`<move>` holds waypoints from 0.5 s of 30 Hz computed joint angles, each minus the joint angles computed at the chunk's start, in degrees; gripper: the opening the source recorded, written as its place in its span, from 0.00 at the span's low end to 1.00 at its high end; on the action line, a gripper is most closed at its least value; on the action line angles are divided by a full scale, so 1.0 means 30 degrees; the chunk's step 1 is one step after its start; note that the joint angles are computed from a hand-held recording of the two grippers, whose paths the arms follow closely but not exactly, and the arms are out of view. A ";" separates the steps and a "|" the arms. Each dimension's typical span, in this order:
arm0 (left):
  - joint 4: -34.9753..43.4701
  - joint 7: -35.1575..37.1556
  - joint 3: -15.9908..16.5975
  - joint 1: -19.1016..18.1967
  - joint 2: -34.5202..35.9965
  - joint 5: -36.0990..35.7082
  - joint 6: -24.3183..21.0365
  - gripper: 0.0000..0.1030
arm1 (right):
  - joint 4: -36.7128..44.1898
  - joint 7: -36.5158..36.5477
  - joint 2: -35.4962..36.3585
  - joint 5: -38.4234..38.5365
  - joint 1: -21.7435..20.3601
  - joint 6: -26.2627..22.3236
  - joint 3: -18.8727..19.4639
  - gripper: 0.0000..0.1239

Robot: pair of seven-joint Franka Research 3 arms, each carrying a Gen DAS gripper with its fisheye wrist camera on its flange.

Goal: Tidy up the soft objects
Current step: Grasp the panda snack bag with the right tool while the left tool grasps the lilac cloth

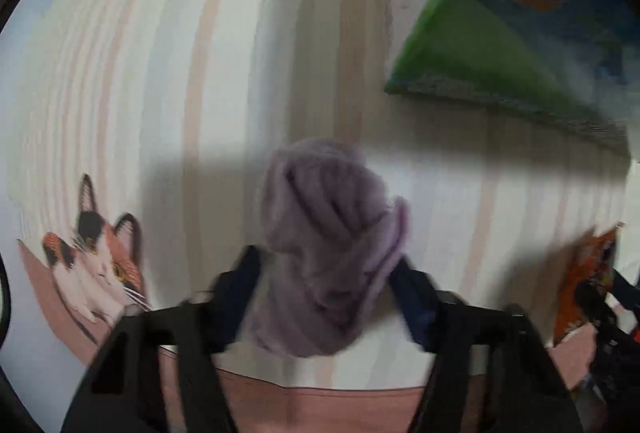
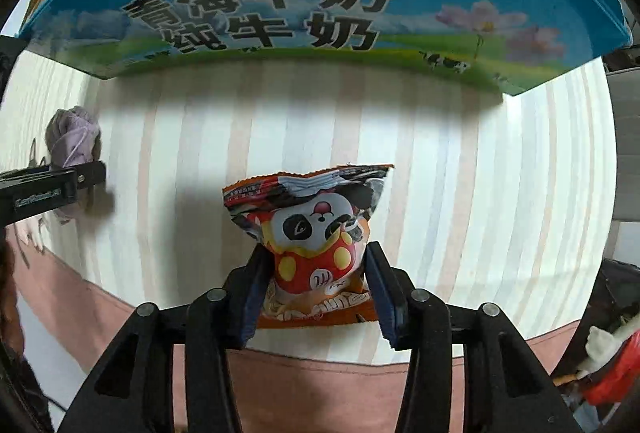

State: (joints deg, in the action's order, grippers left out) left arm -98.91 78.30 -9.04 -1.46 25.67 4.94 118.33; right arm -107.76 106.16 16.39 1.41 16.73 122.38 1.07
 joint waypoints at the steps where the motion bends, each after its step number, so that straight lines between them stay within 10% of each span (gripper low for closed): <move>1: -0.0261 -0.0300 0.0042 -0.0119 -0.0206 0.0146 0.0053 0.38 | -0.0083 0.0173 0.0001 -0.0011 0.0015 0.0106 -0.0031 0.43; 15: -0.6531 -0.1011 -0.0782 -0.0702 -0.4194 -0.2455 0.1421 0.37 | -0.1261 -0.1362 -0.0779 -0.0361 0.0329 -0.2209 0.0209 0.40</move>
